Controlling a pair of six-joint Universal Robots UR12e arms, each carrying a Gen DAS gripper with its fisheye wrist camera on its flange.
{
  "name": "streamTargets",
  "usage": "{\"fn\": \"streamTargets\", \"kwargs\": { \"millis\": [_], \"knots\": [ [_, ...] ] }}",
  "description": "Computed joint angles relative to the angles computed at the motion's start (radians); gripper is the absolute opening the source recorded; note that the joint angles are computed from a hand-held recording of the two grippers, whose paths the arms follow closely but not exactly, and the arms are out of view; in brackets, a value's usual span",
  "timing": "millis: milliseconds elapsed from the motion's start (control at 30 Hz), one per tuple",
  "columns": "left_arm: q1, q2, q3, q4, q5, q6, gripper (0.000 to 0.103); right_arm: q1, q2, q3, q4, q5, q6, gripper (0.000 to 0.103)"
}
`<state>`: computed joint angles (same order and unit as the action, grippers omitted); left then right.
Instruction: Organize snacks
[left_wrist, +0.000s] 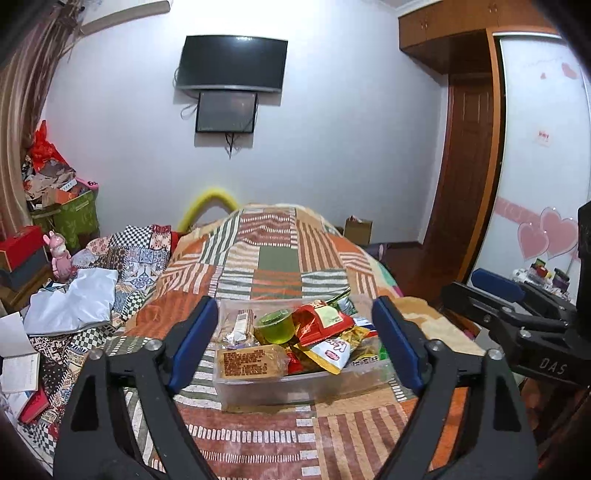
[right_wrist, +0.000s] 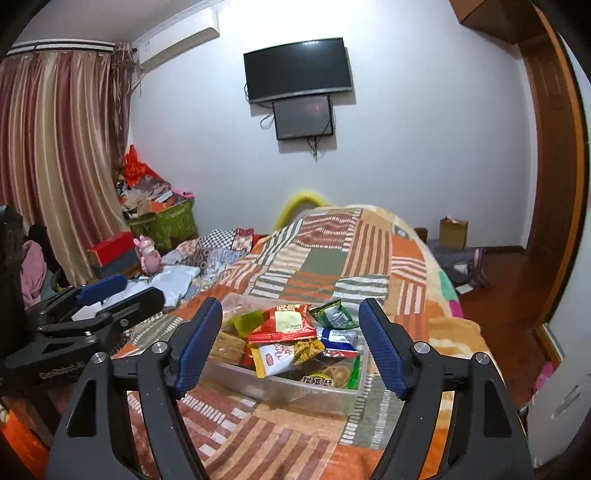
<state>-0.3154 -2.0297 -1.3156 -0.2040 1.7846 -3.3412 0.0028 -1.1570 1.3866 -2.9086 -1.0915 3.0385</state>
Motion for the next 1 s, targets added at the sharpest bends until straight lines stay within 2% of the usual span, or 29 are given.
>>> {"fn": "streamTargets", "kwargs": {
  "millis": [67,133,333,1000],
  "knots": [
    [-0.004,0.007,-0.012,0.021,0.011,0.002,0.092,0.001,-0.008,0.013,-0.019,-0.010,0.012,0.083],
    [-0.006,0.013,-0.020,0.031,0.016,0.007,0.095,0.003,-0.012,0.024,-0.039,-0.017,0.026,0.086],
    [-0.010,0.020,-0.037,0.060,0.031,0.010,0.099,0.010,-0.021,0.047,-0.072,-0.067,0.036,0.086],
    [-0.012,0.016,-0.039,0.051,0.032,0.014,0.099,0.008,-0.030,0.065,-0.076,-0.054,0.040,0.086]
  ]
}}
